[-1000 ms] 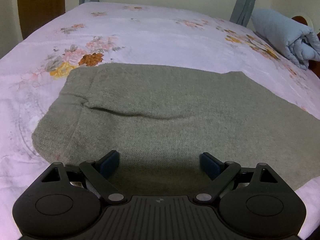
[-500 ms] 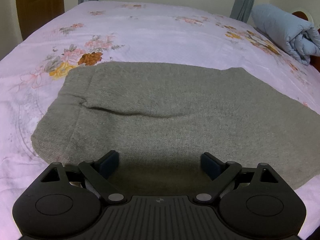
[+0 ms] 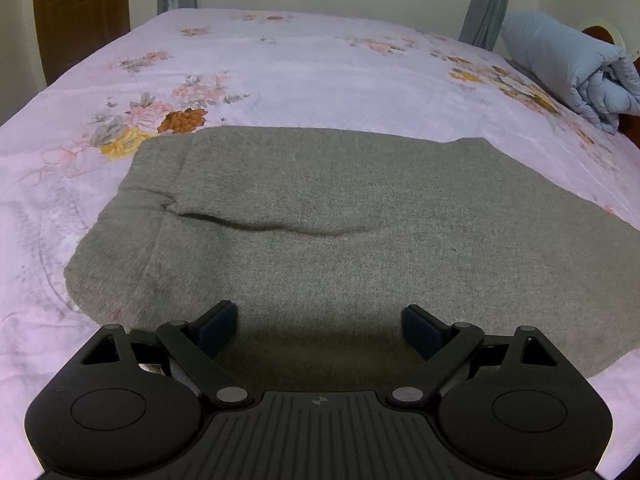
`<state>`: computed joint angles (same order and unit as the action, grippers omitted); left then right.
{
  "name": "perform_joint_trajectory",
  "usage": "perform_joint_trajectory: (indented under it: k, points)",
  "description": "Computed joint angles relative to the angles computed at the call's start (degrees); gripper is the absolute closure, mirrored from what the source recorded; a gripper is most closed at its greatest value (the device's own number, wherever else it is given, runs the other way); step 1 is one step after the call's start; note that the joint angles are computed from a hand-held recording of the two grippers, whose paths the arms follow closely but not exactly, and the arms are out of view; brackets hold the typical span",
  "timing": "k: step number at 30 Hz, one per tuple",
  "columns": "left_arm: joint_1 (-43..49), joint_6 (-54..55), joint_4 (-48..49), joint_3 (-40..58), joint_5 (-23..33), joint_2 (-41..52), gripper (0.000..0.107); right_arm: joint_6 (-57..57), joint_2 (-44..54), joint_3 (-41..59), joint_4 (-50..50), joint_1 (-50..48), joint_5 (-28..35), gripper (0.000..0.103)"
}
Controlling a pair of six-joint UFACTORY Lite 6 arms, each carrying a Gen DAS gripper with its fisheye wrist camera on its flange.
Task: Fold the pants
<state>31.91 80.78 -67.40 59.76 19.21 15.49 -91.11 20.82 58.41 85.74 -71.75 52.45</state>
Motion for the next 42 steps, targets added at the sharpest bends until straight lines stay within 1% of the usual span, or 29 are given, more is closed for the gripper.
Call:
perform_joint_trajectory:
  k: [1,2,4,5,8,10,11,13,14,15,16,17,23,25,26,27,28,29,30,31,32,33,34,36,37,39,40,41,42]
  points:
    - [0.25,1.21,-0.98,-0.37,0.21,-0.22,0.017,1.04,-0.27,-0.15,-1.34,-1.81,4.61,0.082]
    - [0.50,3.20,-2.76,-0.95,0.35,-0.46,0.017,2.74,-0.54,-0.20,-3.07,-2.73,8.05,0.079]
    - [0.66,4.74,-4.13,-1.17,0.32,-0.37,0.017,6.36,-0.57,0.17,-6.76,-2.66,9.79,0.079]
    - [0.55,4.31,-3.80,-1.05,0.15,-0.29,0.017,8.67,0.49,0.57,-8.16,-2.76,12.06,0.079]
    - [0.40,0.37,0.18,-0.20,0.48,-0.25,0.016,10.24,0.12,-1.89,-10.09,-2.25,14.06,0.079]
    - [1.32,-1.33,2.17,0.75,2.17,0.10,0.016,8.30,-1.87,-5.20,-8.92,-2.51,11.86,0.079]
    - [1.88,-1.48,2.44,1.20,3.07,0.37,0.016,9.36,-0.95,-5.32,-8.04,-3.06,11.48,0.082]
    - [3.05,-0.02,1.51,1.32,4.62,0.57,0.016,12.64,1.82,-3.85,-6.84,-3.32,10.32,0.083]
    - [3.46,0.86,0.89,1.13,5.07,0.53,0.016,14.40,3.98,-2.32,-7.46,-3.48,11.13,0.085]
    - [3.57,1.61,0.42,0.90,5.14,0.45,0.016,15.10,5.16,-1.48,-7.64,-3.22,11.44,0.085]
    - [3.47,2.00,0.14,0.61,4.93,0.30,0.016,15.04,5.35,-1.36,-7.85,-3.12,10.81,0.089]
    - [3.31,2.14,-0.06,0.37,4.61,0.20,0.016,15.07,5.61,-1.21,-7.30,-2.78,10.47,0.090]
    - [2.01,-1.11,2.30,0.62,3.15,0.11,0.016,15.60,9.69,1.09,-3.47,-0.33,11.95,0.089]
    - [2.07,-0.62,1.54,0.30,3.14,-0.15,0.016,15.02,10.20,1.68,-1.88,1.17,11.09,0.089]
    - [2.18,0.44,0.06,-0.06,3.07,-0.38,0.016,15.31,10.96,2.45,-1.84,1.52,11.09,0.098]
    - [2.57,3.54,-3.81,-1.03,3.06,-1.05,0.016,15.44,11.31,3.22,-2.14,1.92,10.66,0.103]
    - [3.18,6.83,-8.32,-2.33,3.32,-2.22,0.016,14.41,10.60,3.62,-2.81,2.32,9.88,0.103]
    - [3.83,7.72,-10.46,-3.27,3.14,-3.06,0.017,11.29,8.50,2.95,-2.41,2.66,9.41,0.103]
    - [3.91,6.22,-10.19,-3.26,1.68,-2.36,0.022,8.48,6.54,1.92,-1.83,2.47,9.66,0.103]
    - [3.92,3.89,-7.98,-2.87,1.04,-1.34,0.027,5.09,3.39,-0.21,-0.97,2.93,7.76,0.103]
    - [3.77,3.97,-7.09,-3.07,0.80,-1.31,0.027,1.94,1.30,-2.12,-0.38,4.09,3.47,0.103]
    - [3.26,3.27,-5.64,-3.06,0.17,-1.44,0.027,0.41,1.59,-2.66,-0.37,5.18,0.07,0.103]
    - [3.03,0.46,-2.96,-2.45,0.11,-1.28,0.027,0.39,3.65,-2.22,0.08,5.62,-0.94,0.103]
    - [3.56,-6.22,3.20,-0.17,1.90,-0.31,0.027,0.52,4.60,-2.18,1.48,5.14,0.29,0.103]
    - [3.97,-7.18,4.35,0.66,2.84,0.11,0.027,0.97,4.63,-2.26,1.74,4.75,0.73,0.103]
    - [5.06,-5.26,3.94,1.24,4.39,0.62,0.027,3.48,5.14,-2.25,2.39,2.34,2.98,0.103]
    - [5.63,-3.81,3.05,0.84,4.88,0.43,0.027,1.83,2.47,-5.05,4.36,1.92,2.00,0.103]
    - [6.17,-2.71,2.14,0.27,5.50,0.01,0.027,-2.23,-2.60,-9.31,6.56,1.75,-0.34,0.099]
    - [6.79,-1.51,1.00,-0.21,6.32,-0.29,0.027,-7.65,-8.60,-14.48,10.06,1.49,-2.13,0.100]
